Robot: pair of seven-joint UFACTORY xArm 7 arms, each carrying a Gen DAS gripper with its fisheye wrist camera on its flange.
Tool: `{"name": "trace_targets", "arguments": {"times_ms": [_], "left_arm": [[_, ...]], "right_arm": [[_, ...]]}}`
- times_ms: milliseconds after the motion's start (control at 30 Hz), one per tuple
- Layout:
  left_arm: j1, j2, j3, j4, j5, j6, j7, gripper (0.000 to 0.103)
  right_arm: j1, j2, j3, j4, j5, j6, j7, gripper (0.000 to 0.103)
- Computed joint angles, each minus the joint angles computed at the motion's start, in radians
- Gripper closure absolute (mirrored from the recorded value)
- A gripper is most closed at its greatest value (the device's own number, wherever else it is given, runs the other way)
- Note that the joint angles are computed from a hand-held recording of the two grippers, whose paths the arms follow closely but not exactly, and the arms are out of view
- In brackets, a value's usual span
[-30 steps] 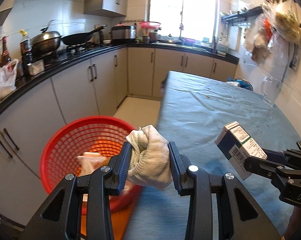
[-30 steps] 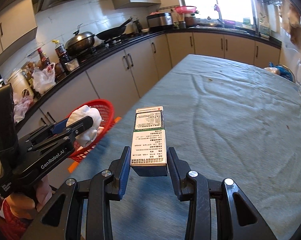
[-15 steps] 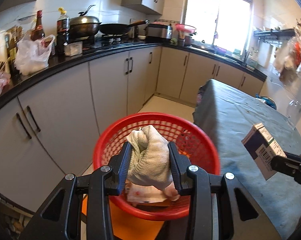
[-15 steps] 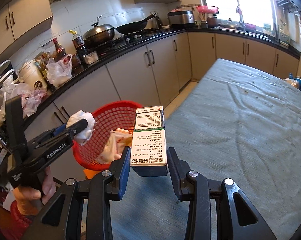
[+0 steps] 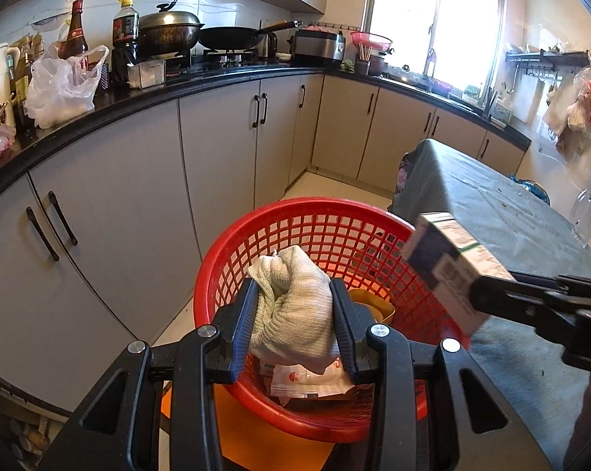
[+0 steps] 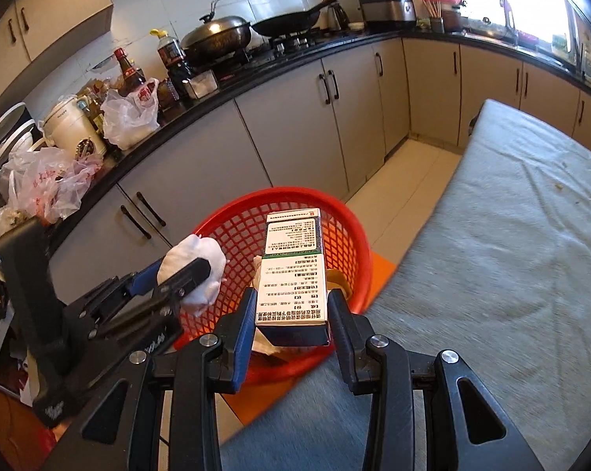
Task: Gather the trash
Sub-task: 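Open the left gripper to drop the towel while the right drops the medicine box into the basket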
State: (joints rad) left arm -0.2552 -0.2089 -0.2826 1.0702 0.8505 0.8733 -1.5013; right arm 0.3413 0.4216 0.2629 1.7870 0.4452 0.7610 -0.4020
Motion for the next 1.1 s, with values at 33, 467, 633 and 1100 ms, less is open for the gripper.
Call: {"name": "trace_targets", "arguments": {"times_ms": [33, 467, 633, 1100], "left_arm": [[0.001, 0.001, 0.003, -0.003, -0.004, -0.005, 0.004, 0.067], [0.014, 0.025, 0.024, -0.008, -0.015, -0.050, 0.036, 0.066], [0.009, 0.035, 0.025, 0.001, -0.006, -0.042, 0.033, 0.061], [-0.011, 0.017, -0.006, 0.024, 0.058, 0.057, -0.037, 0.033]], "right_arm": [[0.004, 0.012, -0.002, 0.013, -0.006, 0.005, 0.007, 0.063], [0.039, 0.123, -0.012, 0.143, -0.085, 0.046, 0.088, 0.063], [0.039, 0.137, -0.010, 0.160, -0.094, 0.058, 0.100, 0.062], [-0.004, 0.015, -0.009, 0.015, -0.045, -0.047, 0.072, 0.059]]}}
